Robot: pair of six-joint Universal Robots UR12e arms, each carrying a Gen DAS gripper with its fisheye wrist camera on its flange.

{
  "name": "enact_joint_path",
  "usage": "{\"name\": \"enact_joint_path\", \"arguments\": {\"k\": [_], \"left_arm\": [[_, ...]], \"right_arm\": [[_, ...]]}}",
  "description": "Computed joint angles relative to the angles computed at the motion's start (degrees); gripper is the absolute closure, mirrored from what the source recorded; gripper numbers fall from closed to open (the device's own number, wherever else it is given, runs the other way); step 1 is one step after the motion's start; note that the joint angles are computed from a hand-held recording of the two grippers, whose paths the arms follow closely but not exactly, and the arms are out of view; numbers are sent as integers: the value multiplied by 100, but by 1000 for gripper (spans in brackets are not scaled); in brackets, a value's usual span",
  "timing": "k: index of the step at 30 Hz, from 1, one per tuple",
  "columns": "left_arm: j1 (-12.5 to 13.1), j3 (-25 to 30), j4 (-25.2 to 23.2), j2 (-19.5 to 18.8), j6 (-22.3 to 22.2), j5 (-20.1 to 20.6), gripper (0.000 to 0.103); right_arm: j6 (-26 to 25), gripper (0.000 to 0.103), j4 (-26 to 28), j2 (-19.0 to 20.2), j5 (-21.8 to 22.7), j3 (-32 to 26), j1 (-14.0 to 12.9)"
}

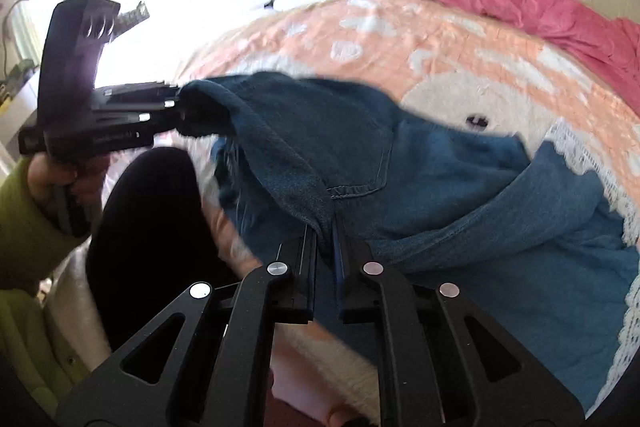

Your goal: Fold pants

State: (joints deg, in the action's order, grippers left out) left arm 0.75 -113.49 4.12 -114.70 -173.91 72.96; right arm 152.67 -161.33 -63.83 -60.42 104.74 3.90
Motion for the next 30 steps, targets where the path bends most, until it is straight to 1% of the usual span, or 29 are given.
{"name": "enact_joint_path", "arguments": {"k": [2,4,6,7,8,11,13,15,17,19,20,21,22,24,25,27,28,30], "left_arm": [[9,-25,-242,0,6,8,71],[33,-70,-409,22,-23,-62,69],[49,-149,-440,87,30,-44,62],[51,-189,-425,120,40,15,52],[63,-238,-421,169,38,91,49],[157,-363,-451,321,-99,74,50],[177,-435,-212,414,-222,134,51],[184,-416,51,476,-314,-20,51],[135,-293,122,436,-358,-252,51],[53,-111,0,330,-362,-556,51],[-8,10,-96,225,-300,-771,51],[-83,104,-223,143,-239,-792,51],[-194,229,-570,66,-147,-634,52],[-273,310,-921,-24,-84,-484,53],[-298,326,-1100,-68,-124,-322,53],[-289,316,-1324,-98,-170,-172,56],[-264,280,-1394,-99,-175,-194,58],[-176,209,-1507,-82,-190,-399,59]], "right_arm": [[-45,98,320,50,-76,1,20],[85,97,540,96,-40,-1,10],[185,97,568,127,6,-13,3],[168,97,577,129,9,-24,5],[150,97,557,126,23,-27,8],[170,95,504,148,55,-6,1],[195,94,489,148,58,11,5],[185,93,488,145,93,23,-16],[186,92,506,135,123,28,-25],[167,88,553,115,212,50,-33],[158,83,607,100,273,50,-43],[135,81,680,80,326,55,-51],[106,80,738,41,325,70,-65],[108,80,738,-32,396,114,-126],[192,80,607,-104,454,191,-193],[440,77,258,-194,408,306,-278],[608,73,-7,-231,313,363,-308],[822,72,-337,-246,147,384,-323]]}}
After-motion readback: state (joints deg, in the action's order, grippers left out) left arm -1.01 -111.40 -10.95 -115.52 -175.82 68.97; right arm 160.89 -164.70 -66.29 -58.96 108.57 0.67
